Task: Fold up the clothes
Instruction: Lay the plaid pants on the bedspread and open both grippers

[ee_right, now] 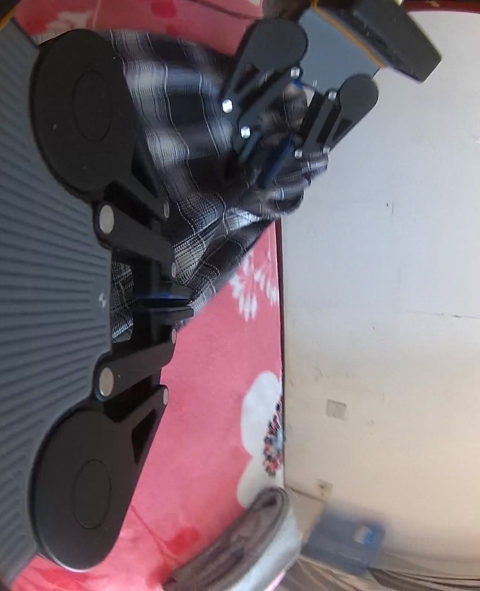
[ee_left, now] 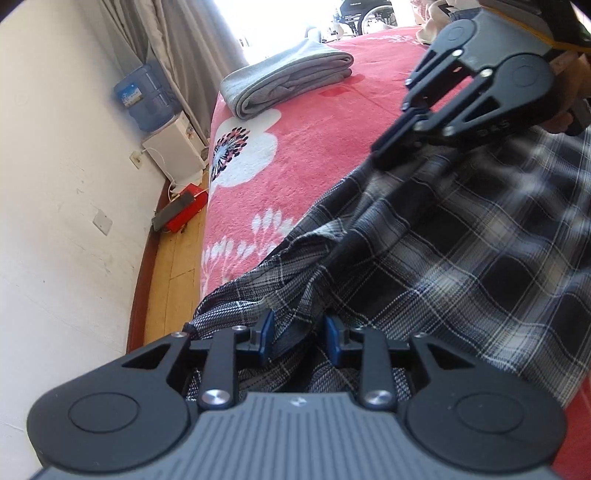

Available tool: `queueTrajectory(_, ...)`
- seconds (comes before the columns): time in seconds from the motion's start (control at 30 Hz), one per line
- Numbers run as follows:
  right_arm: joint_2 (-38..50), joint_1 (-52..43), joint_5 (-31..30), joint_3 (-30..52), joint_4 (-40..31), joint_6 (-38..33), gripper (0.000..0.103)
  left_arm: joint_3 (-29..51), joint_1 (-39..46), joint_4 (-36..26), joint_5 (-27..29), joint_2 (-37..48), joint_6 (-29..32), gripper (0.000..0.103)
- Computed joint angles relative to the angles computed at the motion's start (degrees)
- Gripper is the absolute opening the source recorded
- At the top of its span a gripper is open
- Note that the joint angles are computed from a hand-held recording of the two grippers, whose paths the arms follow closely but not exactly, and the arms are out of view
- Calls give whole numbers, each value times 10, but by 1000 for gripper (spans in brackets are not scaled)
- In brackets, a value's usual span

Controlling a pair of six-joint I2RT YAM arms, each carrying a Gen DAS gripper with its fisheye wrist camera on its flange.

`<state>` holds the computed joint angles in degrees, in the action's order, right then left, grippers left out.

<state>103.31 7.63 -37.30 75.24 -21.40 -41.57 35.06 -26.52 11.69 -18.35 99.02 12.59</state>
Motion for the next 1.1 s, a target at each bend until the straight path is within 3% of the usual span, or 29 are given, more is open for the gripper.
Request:
queueTrajectory(0.23, 19, 37, 85, -52, 135, 21, 2, -6, -11, 2, -16, -3, 11, 33)
queueTrajectory(0.4, 42, 38, 107, -16, 123, 138, 5, 19, -16, -52, 4, -36, -21, 39)
queueTrajectory(0.5, 78, 13, 70, 42, 83, 268, 7, 42, -34, -58, 20, -27, -33, 42)
queueTrajectory(0.6, 76, -36, 7, 47, 101, 393, 9, 72, -50, -49, 26, 9, -51, 42)
queueTrajectory(0.7, 29, -100, -24, 13, 121, 464, 12, 113, -64, -42, 26, 56, -75, 42)
queueTrajectory(0.8, -55, -200, -66, -45, 99, 499, 18, 166, -83, -44, 1, 114, -92, 42)
queueTrajectory(0.9, -144, -326, -78, -89, 9, 440, 23, 211, -97, -45, -34, 167, -105, 45)
queueTrajectory(1.1, -270, -609, 3, -128, -171, 170, 30, 270, -108, -66, -77, 214, -167, 52)
